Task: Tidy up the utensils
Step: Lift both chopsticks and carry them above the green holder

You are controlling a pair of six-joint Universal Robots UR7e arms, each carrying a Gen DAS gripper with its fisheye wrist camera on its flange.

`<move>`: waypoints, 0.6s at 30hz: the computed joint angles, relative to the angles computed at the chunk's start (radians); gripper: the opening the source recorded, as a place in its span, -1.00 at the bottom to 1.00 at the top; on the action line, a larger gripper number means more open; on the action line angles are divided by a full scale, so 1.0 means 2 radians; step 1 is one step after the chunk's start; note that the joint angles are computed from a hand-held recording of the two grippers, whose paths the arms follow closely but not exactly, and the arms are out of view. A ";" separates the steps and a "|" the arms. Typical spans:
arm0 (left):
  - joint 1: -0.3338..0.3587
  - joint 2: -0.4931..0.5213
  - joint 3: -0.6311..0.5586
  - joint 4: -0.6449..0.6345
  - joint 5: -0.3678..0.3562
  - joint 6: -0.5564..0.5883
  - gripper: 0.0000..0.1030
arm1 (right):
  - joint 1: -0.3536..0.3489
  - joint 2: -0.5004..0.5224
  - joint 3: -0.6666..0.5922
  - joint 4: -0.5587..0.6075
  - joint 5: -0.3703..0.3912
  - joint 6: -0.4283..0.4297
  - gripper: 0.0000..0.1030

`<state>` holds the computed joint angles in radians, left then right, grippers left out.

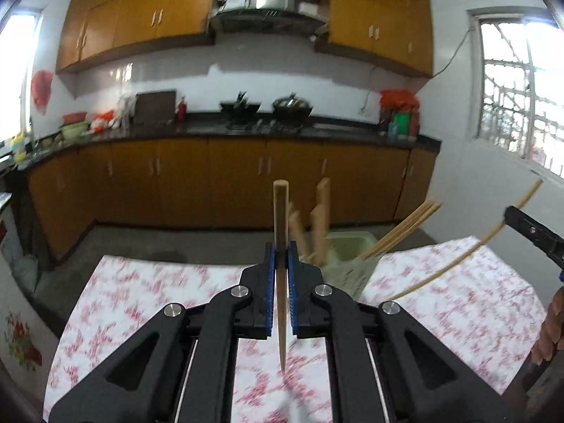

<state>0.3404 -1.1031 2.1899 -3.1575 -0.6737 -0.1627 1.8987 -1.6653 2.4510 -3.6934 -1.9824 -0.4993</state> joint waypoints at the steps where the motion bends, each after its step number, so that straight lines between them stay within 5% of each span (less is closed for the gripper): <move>1: -0.004 0.004 -0.005 -0.013 0.001 0.012 -0.85 | 0.007 0.002 -0.005 0.000 0.003 -0.003 -0.84; 10: -0.012 0.097 -0.107 -0.186 -0.001 0.157 -0.85 | 0.053 0.057 -0.087 -0.029 -0.005 -0.052 -0.84; 18: 0.014 0.190 -0.194 -0.322 -0.014 0.251 -0.85 | 0.016 0.080 -0.137 0.024 -0.013 -0.047 -0.84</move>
<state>0.3682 -0.7225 1.8029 -3.8014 -0.7021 0.3396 1.9314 -1.5048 2.1776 -3.6460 -2.0087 -0.5932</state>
